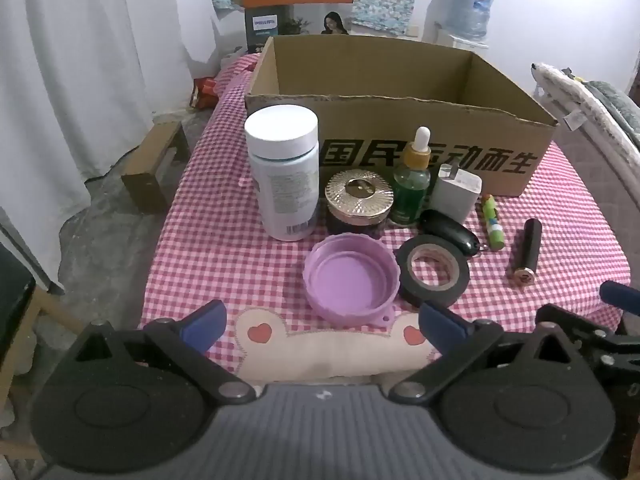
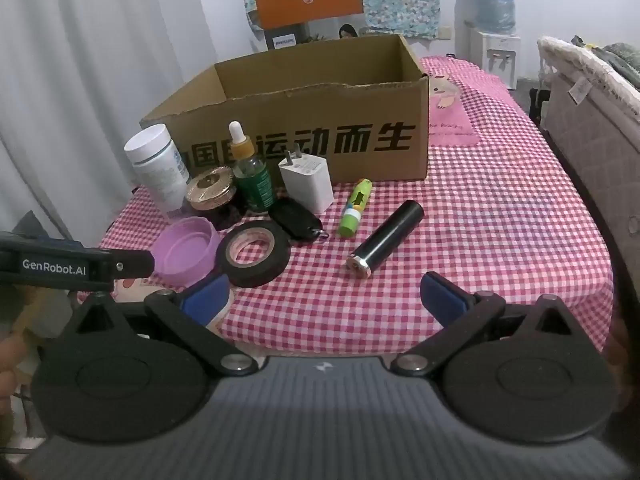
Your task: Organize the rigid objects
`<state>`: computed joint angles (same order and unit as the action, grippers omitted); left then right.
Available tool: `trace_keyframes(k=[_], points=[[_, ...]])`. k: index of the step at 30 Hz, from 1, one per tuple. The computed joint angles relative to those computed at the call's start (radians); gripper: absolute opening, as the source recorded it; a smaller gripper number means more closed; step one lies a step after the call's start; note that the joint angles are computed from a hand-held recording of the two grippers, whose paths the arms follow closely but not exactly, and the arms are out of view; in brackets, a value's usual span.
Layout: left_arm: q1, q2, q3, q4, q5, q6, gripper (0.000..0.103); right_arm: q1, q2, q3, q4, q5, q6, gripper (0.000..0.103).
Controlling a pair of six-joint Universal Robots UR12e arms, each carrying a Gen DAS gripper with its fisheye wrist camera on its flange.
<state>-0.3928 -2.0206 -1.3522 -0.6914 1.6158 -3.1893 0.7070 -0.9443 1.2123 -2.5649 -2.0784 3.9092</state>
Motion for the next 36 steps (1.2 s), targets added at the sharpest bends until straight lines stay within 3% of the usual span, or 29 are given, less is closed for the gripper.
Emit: trace_keyframes(k=[36], points=[[-0.002, 0.000, 0.007, 0.008, 0.021, 0.004, 0.103, 0.000, 0.004, -0.021, 0.013, -0.018, -0.025, 0.102]])
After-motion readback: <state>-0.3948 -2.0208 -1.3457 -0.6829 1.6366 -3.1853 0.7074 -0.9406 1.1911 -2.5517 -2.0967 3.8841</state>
